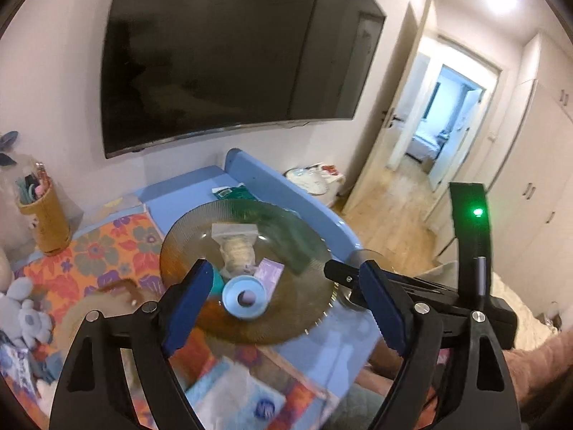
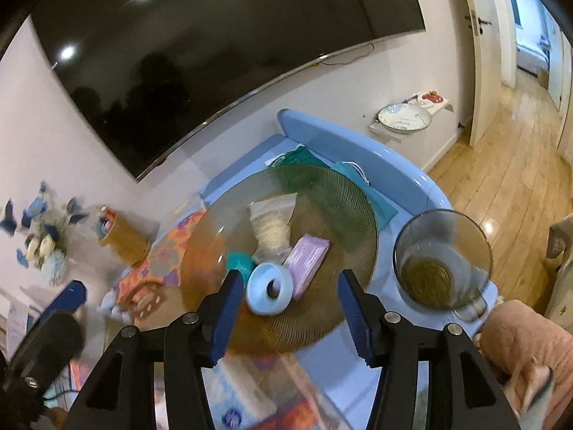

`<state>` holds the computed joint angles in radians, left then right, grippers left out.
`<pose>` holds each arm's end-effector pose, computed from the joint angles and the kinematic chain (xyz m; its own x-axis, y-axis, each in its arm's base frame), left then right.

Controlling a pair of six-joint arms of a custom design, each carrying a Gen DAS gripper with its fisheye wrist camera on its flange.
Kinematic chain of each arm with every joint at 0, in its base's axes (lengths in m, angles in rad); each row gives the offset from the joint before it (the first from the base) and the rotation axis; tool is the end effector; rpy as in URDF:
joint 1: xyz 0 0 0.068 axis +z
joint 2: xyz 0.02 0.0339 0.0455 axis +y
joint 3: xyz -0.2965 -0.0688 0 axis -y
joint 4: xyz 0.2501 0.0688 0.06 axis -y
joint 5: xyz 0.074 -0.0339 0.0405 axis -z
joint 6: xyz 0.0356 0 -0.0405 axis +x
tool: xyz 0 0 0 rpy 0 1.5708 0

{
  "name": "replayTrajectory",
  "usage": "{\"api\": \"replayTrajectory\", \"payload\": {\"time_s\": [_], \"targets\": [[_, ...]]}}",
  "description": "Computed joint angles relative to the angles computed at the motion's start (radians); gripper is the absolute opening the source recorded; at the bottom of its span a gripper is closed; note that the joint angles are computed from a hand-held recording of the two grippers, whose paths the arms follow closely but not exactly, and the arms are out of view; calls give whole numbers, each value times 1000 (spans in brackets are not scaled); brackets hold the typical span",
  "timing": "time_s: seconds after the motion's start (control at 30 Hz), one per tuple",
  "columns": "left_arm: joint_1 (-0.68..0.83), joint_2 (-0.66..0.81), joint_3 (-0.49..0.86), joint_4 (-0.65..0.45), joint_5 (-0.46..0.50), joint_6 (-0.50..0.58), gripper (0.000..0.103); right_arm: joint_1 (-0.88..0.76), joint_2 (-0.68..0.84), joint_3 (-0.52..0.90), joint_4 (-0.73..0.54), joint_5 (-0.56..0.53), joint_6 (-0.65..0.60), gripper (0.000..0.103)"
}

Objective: Organize soft objects
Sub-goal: 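Carry ring and packet to the glass bowl and release both into it, then return both tools to the bed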

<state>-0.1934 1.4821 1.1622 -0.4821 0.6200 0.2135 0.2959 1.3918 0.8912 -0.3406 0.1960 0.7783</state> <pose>0.3116 -0.0821 0.3131 -0.5722 0.2878 -0.7680 0.6898 0.6754 -0.2608 0.2775 0.0774 0.2567 -0.6214 0.5305 -0.5766 0.3854 0.8477 0.3646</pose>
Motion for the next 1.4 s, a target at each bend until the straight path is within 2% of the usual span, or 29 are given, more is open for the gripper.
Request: {"api": "replayTrajectory", "payload": {"time_s": [0.13,0.3,0.47,0.57,0.73,0.93,1.07,1.17,1.4], "targets": [[150,-111,-40,-101,84,98,82,158,-76,-21,-56,96,27,56],[433,-145,-23,-297,153,277,82,366,-36,15,-115,196,43,59],[756,-83,22,-389,167,506,82,549,51,119,-152,265,-2,59],[911,6,96,-398,177,571,82,626,121,202,-144,276,-43,59],[1074,180,241,-375,174,559,82,713,285,379,-120,255,-114,59],[1160,345,392,-337,150,505,82,751,496,614,-180,203,-148,59],[1166,435,464,-311,114,470,82,750,609,745,-226,160,-170,59],[1148,478,471,-265,71,462,82,742,688,836,-248,118,-184,59],[1083,569,499,-204,-8,485,82,709,856,1049,-325,44,-235,59]]}}
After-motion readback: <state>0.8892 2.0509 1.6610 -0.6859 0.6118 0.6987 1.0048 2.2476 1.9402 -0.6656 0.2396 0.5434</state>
